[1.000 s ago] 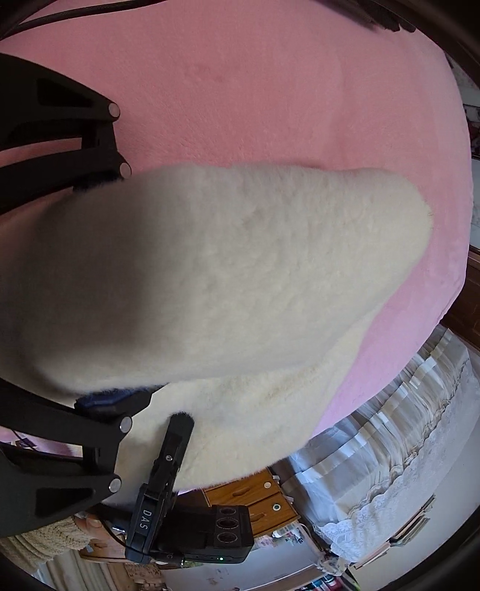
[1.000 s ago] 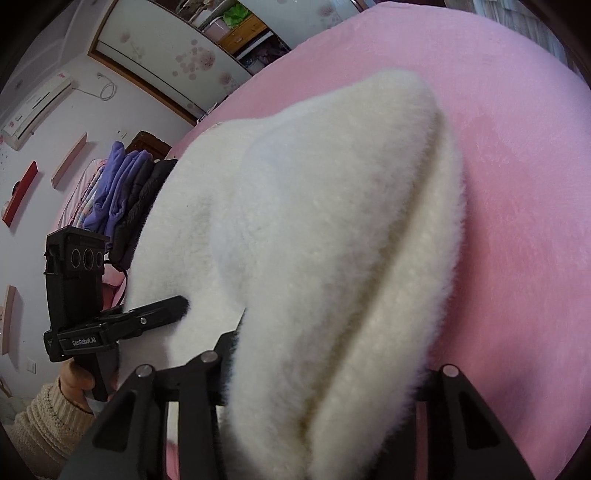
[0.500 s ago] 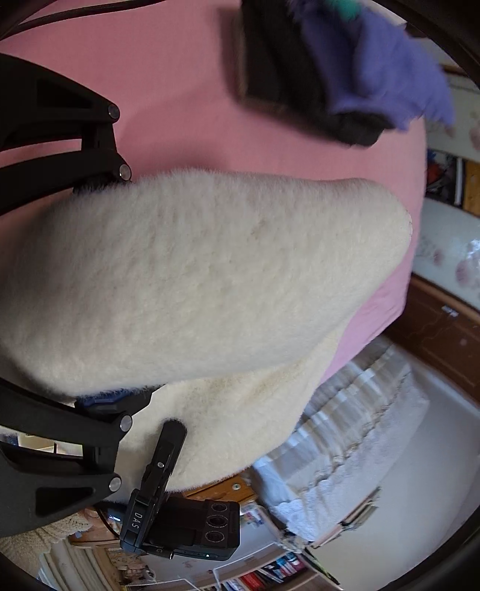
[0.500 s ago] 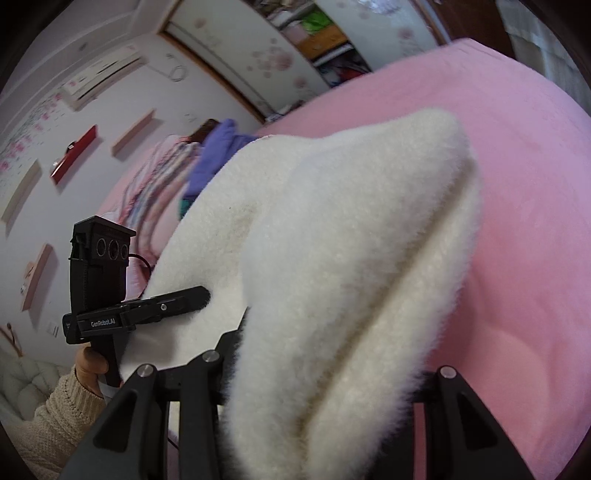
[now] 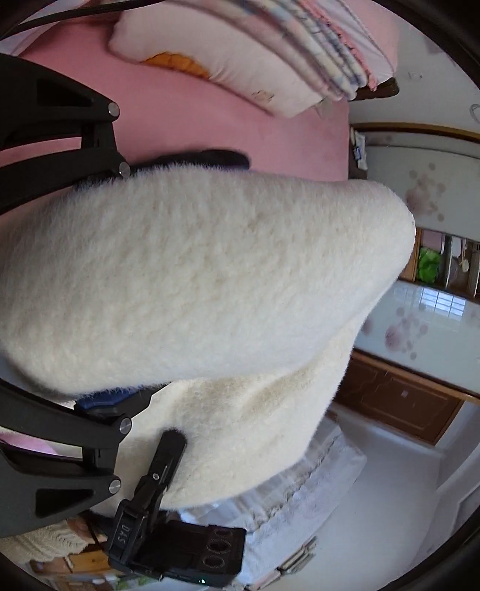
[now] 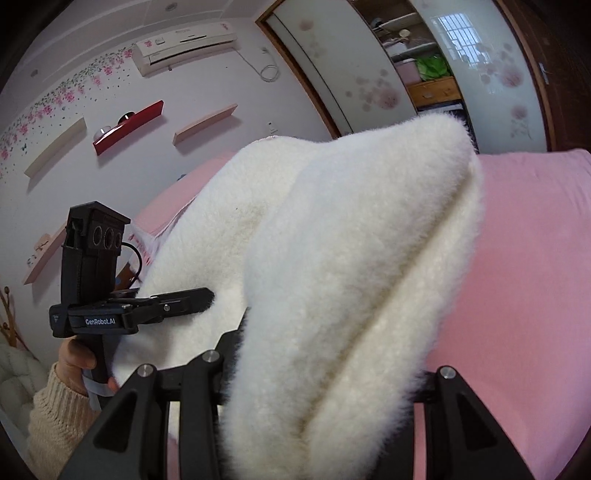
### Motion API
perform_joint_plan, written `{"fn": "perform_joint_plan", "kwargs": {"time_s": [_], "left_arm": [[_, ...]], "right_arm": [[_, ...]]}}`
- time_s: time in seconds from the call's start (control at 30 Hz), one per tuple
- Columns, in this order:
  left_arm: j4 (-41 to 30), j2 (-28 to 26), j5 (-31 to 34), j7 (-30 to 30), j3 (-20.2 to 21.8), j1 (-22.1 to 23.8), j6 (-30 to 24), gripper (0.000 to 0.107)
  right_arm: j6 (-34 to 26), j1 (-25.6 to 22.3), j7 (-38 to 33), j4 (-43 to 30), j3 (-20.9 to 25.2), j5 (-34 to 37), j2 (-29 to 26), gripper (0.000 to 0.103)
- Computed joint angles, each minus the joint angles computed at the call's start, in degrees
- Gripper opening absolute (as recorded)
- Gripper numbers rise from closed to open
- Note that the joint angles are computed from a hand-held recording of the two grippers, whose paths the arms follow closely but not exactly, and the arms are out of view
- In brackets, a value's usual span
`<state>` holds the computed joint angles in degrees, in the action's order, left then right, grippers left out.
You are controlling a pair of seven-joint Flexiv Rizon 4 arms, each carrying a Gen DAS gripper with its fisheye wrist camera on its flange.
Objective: Fold large clothes
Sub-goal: 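Carry the bundle with both grippers onto the stack of dark clothes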
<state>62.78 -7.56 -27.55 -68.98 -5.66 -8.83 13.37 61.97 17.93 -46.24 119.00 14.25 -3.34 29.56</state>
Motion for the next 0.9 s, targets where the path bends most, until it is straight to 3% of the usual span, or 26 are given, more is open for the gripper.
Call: {"fn": "perform_joint_plan", "kwargs": {"time_s": [0.1,0.23,0.3,0.33,0.47,0.53,0.63,0.8,0.9], "left_arm": [[-7.5,-8.0,2.2,-3.3,-0.9,0.3,2.2,0.074],[-9.8,-15.6,6.2,-9.1,-1.0,-2.2,7.4,0.079],[-5.4,-16.1,6.4,-10.1,0.1,-3.6,12.8,0.085],[-4.1,-16.5,7.7,-10.5,-0.7,-3.3,15.5,0.094],[-2.4,-17.8,6.3,-10.2,-1.9,-2.6,17.1,0.101],[0.6,-16.6,4.8,-9.5,-2.3,-2.2,19.1,0.103],[4.1,-14.5,4.1,-8.2,-2.2,-2.1,22.4,0.103],[5.6,-11.2,8.9,-6.3,-1.0,-3.6,25.4,0.103],[9.3,-7.8,7.0,-4.5,-1.2,-3.1,29.8,0.103]], "right_arm": [[4.5,-1.6,0.2,-4.2,-0.9,-3.4,-9.5,0.041],[10.6,-3.8,2.3,-4.8,-1.7,-6.8,-18.6,0.041],[11.8,-4.4,4.2,-4.1,-2.4,-7.5,-22.1,0.041],[13.0,-4.1,3.7,-3.2,-3.1,-5.4,-23.0,0.042],[18.7,-3.0,1.5,-0.5,-4.3,3.6,-26.9,0.049],[21.2,-3.3,2.2,0.9,-4.1,3.1,-27.5,0.050],[18.8,-3.1,3.3,-0.7,-4.2,3.1,-27.8,0.054],[11.5,-2.8,6.3,-4.5,-3.7,-3.0,-27.2,0.062],[8.7,-2.9,7.9,-4.4,-3.4,-3.2,-25.4,0.070]]}}
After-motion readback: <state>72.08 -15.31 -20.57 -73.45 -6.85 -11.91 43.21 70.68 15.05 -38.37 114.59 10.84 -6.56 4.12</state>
